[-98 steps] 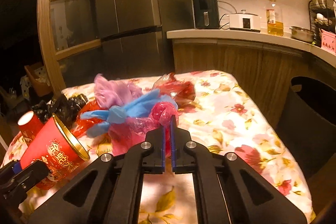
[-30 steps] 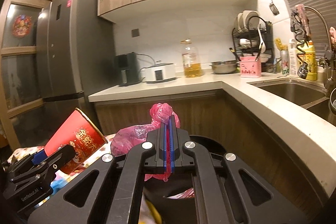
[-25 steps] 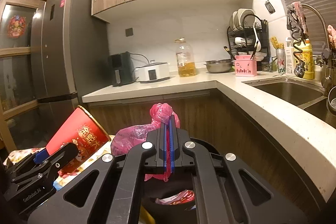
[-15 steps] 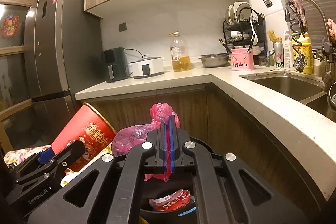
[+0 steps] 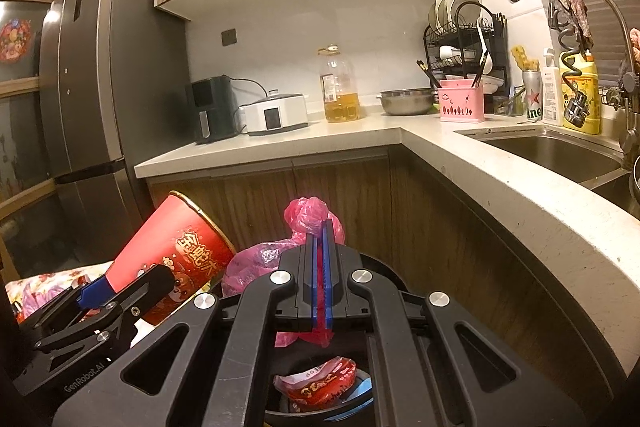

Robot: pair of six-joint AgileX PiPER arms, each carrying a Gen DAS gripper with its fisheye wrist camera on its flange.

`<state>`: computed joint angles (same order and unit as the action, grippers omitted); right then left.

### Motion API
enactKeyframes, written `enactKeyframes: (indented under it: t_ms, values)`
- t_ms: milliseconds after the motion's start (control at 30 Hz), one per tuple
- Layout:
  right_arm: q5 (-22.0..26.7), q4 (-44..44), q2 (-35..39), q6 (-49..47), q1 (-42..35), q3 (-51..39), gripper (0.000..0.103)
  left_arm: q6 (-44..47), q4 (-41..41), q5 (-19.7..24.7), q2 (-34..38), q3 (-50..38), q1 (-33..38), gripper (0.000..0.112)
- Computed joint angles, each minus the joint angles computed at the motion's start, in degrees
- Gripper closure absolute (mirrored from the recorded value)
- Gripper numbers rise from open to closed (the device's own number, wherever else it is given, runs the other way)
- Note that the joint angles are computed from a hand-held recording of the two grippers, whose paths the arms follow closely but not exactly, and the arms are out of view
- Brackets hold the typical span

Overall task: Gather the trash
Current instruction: 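Open the left tool to drop the cup while the right tool releases the pink bag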

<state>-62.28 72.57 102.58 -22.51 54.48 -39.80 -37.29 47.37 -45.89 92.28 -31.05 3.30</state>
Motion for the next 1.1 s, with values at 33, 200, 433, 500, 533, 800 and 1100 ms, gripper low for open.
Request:
enactKeyframes:
  t_ms: [33, 200, 433, 500, 533, 800, 1100]
  values:
    - [0.2, -0.1, 0.1, 0.0, -0.2, 0.0, 0.100, 0.3, -0.2, 0.1, 0.2, -0.1, -0.2, 0.051]
    - [1.3, -0.7, 0.6, 0.1, -1.3, -0.4, 0.100, 0.6, -0.9, 0.8, 1.6, -1.1, -1.2, 0.051]
    - [3.0, -1.5, 1.6, -0.1, -3.0, -1.2, 0.100, 0.4, -1.2, 1.8, 3.4, -2.4, -2.0, 0.050]
    - [3.9, -2.0, 1.7, -0.1, -3.8, -1.4, 0.100, 0.4, -1.4, 1.9, 3.6, -2.6, -2.2, 0.050]
    - [4.3, -2.2, 1.9, -0.1, -4.0, -1.4, 0.099, 0.4, -1.3, 2.1, 3.7, -2.7, -2.2, 0.050]
    - [5.3, -3.2, 2.8, 0.6, -5.4, -1.4, 0.070, 1.5, -4.0, 4.5, 4.8, -2.9, -2.4, 0.041]
    - [3.5, -0.5, 3.2, 1.1, -2.0, -0.4, 0.041, 8.9, -13.5, 9.6, 0.1, 1.2, -1.2, 0.029]
